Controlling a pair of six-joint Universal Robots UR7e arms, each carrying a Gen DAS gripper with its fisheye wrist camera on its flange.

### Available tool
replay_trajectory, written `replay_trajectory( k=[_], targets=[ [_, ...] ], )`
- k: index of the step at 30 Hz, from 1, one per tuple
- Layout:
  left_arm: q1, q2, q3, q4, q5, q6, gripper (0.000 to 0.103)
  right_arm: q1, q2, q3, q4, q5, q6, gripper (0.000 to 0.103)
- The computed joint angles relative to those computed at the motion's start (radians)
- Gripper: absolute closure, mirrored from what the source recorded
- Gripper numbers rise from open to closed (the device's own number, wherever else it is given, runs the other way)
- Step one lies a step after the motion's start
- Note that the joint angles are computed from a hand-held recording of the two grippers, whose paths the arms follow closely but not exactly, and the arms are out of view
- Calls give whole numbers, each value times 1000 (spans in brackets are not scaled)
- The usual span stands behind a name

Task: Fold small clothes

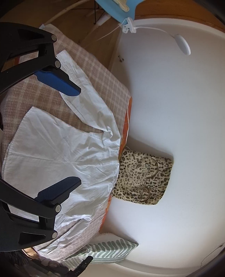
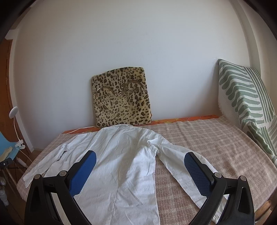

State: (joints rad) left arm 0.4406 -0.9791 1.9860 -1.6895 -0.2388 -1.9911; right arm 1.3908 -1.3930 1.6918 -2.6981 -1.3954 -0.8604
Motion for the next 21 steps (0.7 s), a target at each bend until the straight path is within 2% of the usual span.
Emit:
replay_trajectory(
  k=[4, 6, 8, 12, 15, 18, 21],
  targets=[
    [7, -58, 1, 216, -47, -183, 20, 31, 15, 17, -22, -10, -24, 0],
    [7, -99, 27, 266, -71, -256, 32, 47, 28, 26, -38, -17, -34, 0],
    [8, -144, 69, 272, -93, -314, 36, 64, 47, 18, -26, -29, -34, 0],
    [18, -239, 178, 163, -126, -359, 40, 91, 76, 11, -22, -32, -12, 0],
    [34, -295, 243, 71, -150, -376, 40, 101, 93, 27, -77, -18, -1, 0],
    [54, -333, 299, -50, -171, -328, 40, 106, 110, 28, -82, 17, 3, 0],
    [71, -360, 348, -157, -172, -291, 40, 121, 135, 6, -52, 16, 17, 0]
  ],
)
